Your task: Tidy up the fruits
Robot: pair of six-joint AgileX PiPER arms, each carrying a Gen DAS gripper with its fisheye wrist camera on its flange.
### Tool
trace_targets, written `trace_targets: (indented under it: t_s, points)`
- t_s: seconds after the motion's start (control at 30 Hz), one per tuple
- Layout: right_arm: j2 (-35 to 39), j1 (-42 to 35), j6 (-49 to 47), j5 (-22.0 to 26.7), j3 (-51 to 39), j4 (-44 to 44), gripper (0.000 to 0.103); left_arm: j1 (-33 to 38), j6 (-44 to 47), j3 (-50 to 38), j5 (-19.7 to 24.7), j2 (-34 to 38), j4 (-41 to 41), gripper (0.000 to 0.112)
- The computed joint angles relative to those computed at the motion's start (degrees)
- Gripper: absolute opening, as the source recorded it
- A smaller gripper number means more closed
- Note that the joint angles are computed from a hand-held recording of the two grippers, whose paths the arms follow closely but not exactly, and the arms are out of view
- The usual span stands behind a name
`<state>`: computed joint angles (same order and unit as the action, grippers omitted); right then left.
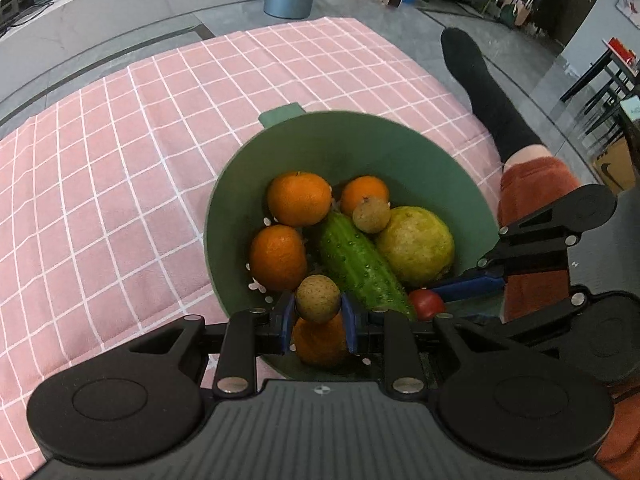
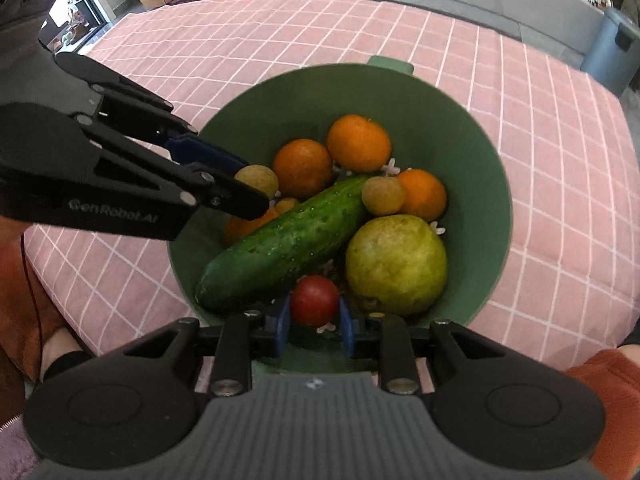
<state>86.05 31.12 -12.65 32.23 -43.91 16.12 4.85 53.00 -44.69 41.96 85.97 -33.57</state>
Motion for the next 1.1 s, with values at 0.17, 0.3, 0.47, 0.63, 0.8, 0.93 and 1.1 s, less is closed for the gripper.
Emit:
trace_targets:
  t_s: [0.17, 0.3, 0.47, 0.63, 0.8, 0.93, 1.1]
  points:
    - [1.0, -0.2, 0.4, 0.3, -0.9, -0.5, 0.023, 0.2, 0.7, 0.0, 0.4, -0.1, -0.3, 0.028]
    - [1.3, 0.8, 2.3, 0.4, -1.3, -2.0, 0.023, -0.2, 1.0, 0.4, -0.1, -0.5, 0.0, 0.028]
    - [2.5, 1.2, 3.1, -0.4, -1.8, -2.9, 0.023, -1.1, -0.5, 0.8, -1.4, -1.1, 1.6, 0.034]
    - [2.7, 1.9, 4.1, -0.8, -1.7, -3.4, 0.029, -1.4, -0.3, 1.5, -2.3, -2.0, 1.9, 0.041]
    - [2.1, 2.9, 7.3, 0.3, -2.3, -6.3, 0.035, -1.0, -0.8, 1.5, -2.2, -2.7, 1.9, 0.050]
    - [-0.4, 4.5, 12.8, 2.0, -2.5, -10.9, 0.051, 0.6, 0.4, 2.2, -0.2, -6.1, 0.0, 0.061]
    - [-8.0, 8.8, 26.0, 4.0, -2.1, -21.8, 0.064, 4.6, 3.6, 4.6, 1.4, -16.4, -2.9, 0.062]
